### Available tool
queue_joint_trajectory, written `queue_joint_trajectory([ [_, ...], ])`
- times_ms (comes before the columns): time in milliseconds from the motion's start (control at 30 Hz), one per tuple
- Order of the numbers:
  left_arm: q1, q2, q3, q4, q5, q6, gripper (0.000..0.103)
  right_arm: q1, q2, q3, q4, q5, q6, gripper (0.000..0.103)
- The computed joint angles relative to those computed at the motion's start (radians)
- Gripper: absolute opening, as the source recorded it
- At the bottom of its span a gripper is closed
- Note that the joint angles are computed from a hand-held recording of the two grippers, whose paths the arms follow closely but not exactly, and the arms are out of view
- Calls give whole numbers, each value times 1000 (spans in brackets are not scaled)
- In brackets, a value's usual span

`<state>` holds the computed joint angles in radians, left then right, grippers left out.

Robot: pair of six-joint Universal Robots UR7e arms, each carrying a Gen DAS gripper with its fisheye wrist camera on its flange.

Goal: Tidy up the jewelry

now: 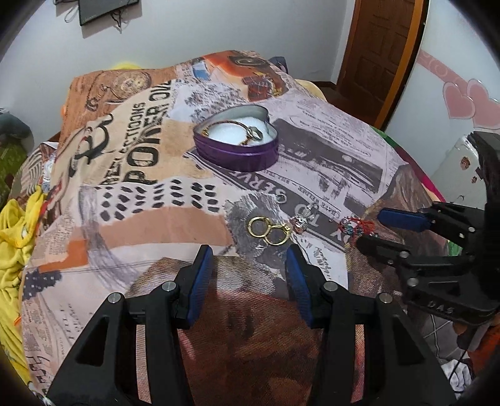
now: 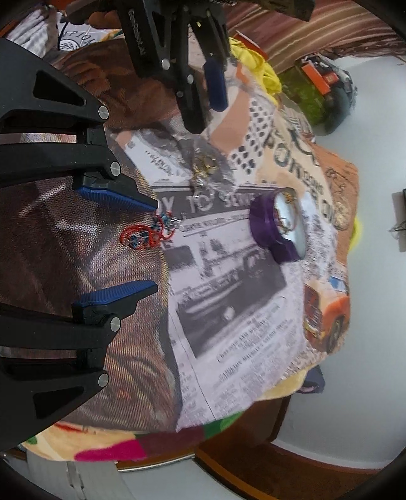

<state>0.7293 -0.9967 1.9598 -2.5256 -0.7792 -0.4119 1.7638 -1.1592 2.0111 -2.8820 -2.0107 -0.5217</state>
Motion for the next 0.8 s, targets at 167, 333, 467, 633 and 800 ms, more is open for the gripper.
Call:
queue_joint_trajectory([
  [167,15,15,-9,-18,-35,15,43,-13,-3,21,-43,29,-29,42],
  [333,38,19,-17,-42,-100,24,39,-20,0,30,-62,58,-61,29],
  [467,49,38,-33,-55,-130,33,39,-24,-2,23,-23,94,-51,9],
  [633,55,56,-52,-55,-135,36,37,-26,-9,23,-11,117,-20,7],
  [800,62,64,-65,-51,-132,35,31,-28,-26,26,-27,126,-4,7],
])
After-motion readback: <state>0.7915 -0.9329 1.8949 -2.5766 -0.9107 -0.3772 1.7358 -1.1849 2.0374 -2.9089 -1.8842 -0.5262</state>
